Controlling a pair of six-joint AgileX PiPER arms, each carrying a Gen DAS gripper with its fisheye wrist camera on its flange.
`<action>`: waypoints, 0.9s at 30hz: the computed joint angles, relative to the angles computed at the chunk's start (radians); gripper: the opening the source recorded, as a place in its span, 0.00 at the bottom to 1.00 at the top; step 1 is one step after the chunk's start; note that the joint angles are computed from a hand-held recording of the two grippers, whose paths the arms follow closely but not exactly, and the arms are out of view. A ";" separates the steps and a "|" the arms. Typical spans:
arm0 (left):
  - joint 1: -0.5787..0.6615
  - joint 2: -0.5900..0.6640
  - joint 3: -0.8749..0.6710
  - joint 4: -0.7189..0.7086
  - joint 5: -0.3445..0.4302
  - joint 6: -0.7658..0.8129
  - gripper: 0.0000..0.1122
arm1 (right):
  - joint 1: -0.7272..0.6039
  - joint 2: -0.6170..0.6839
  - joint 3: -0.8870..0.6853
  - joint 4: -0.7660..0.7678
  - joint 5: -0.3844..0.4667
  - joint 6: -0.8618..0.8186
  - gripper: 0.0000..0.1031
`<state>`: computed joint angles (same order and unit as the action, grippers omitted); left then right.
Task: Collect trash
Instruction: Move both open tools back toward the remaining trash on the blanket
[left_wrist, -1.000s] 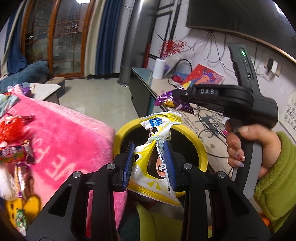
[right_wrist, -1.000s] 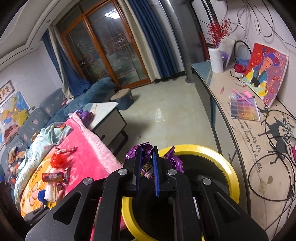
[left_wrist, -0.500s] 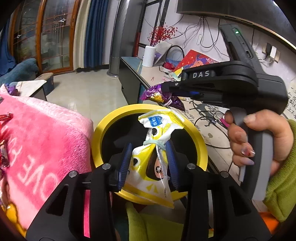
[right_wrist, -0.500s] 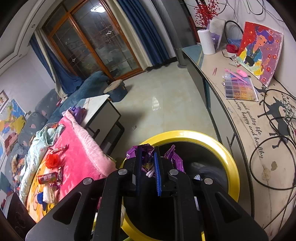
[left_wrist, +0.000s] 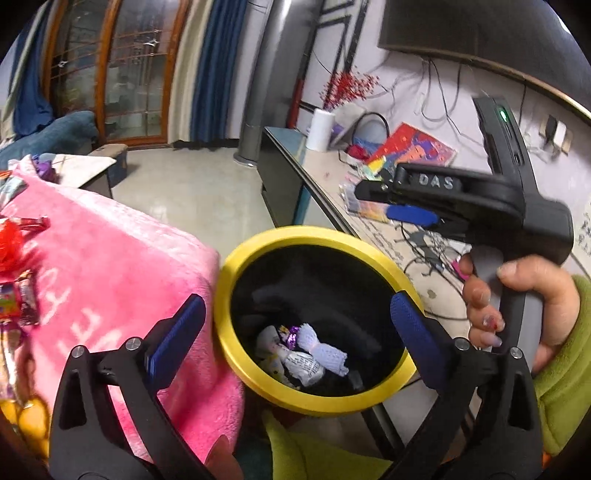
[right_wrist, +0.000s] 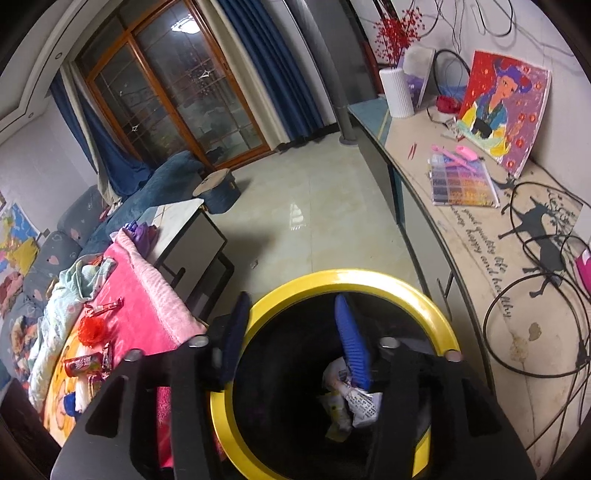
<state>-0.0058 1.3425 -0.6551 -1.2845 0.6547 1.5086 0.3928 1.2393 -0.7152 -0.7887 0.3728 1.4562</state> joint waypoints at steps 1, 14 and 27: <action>0.009 -0.004 -0.002 0.000 0.001 -0.003 0.82 | 0.015 -0.003 -0.001 -0.032 0.013 0.034 0.55; 0.187 -0.116 0.015 -0.002 0.054 -0.004 0.82 | 0.181 0.004 -0.049 -0.206 0.150 0.203 0.65; 0.373 -0.164 -0.001 -0.018 0.139 0.005 0.82 | 0.382 0.032 -0.125 -0.306 0.284 0.266 0.68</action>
